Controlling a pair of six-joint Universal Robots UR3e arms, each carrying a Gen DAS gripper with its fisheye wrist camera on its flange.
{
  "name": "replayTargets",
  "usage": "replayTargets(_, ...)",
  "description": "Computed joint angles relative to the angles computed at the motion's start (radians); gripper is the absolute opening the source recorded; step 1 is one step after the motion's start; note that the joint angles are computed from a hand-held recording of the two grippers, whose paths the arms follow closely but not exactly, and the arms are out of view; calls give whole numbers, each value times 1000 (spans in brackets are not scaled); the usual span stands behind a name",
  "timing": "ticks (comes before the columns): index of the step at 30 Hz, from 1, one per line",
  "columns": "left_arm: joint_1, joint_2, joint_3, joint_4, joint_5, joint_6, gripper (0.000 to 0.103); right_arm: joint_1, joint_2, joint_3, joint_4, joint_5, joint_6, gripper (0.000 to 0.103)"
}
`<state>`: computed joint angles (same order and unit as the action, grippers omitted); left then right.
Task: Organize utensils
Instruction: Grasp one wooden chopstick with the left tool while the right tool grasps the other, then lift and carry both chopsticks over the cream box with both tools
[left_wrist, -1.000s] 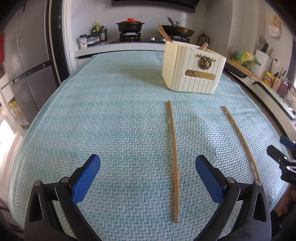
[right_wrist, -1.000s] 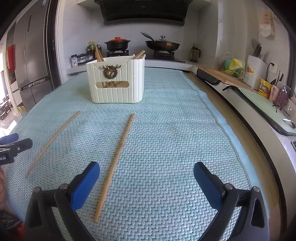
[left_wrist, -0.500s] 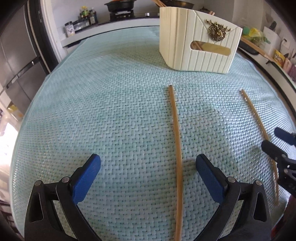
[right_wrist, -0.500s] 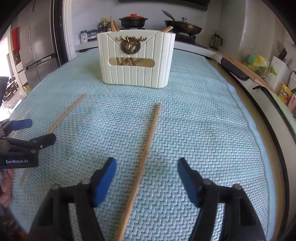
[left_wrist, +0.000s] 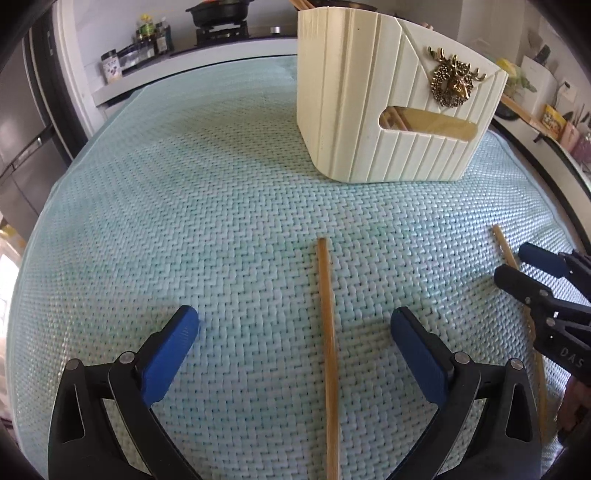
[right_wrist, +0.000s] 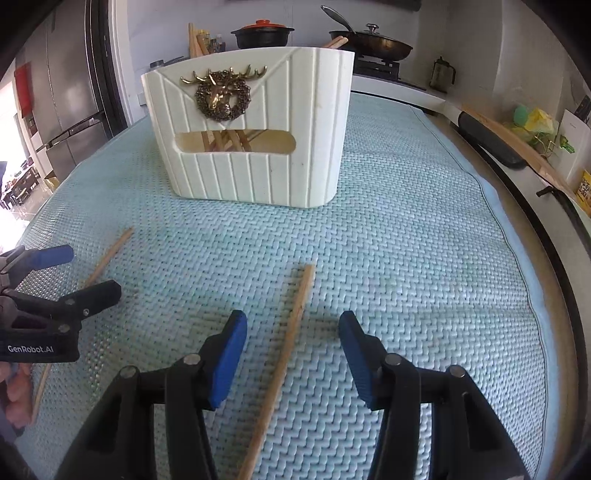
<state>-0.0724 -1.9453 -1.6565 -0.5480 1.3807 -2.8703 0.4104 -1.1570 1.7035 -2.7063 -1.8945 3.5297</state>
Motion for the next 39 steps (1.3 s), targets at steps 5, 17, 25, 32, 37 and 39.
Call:
replayTargets(5, -11, -52, 85, -34, 6, -1, 103, -13, 42, -58, -1, 8, -21, 45)
replayTargets(17, 10, -36, 89, -37, -110, -29, 4, -84, 47, -75, -38, 124, -56, 7)
replayTargets(25, 88, 114, 1, -33, -228, -32, 4, -84, -98, 32, -117, 181, -56, 7)
replayTargets(32, 182, 338, -81, -99, -374, -23, 4, -31, -258, 66, -120, 165, -71, 7)
replayTargets(37, 262, 456, -113, -146, -475, 9, 4, 15, -354, 88, -141, 123, -80, 7)
replayTargets(39, 289, 482, -112, -164, -511, 22, 4, 34, -381, 92, -152, 103, -83, 7)
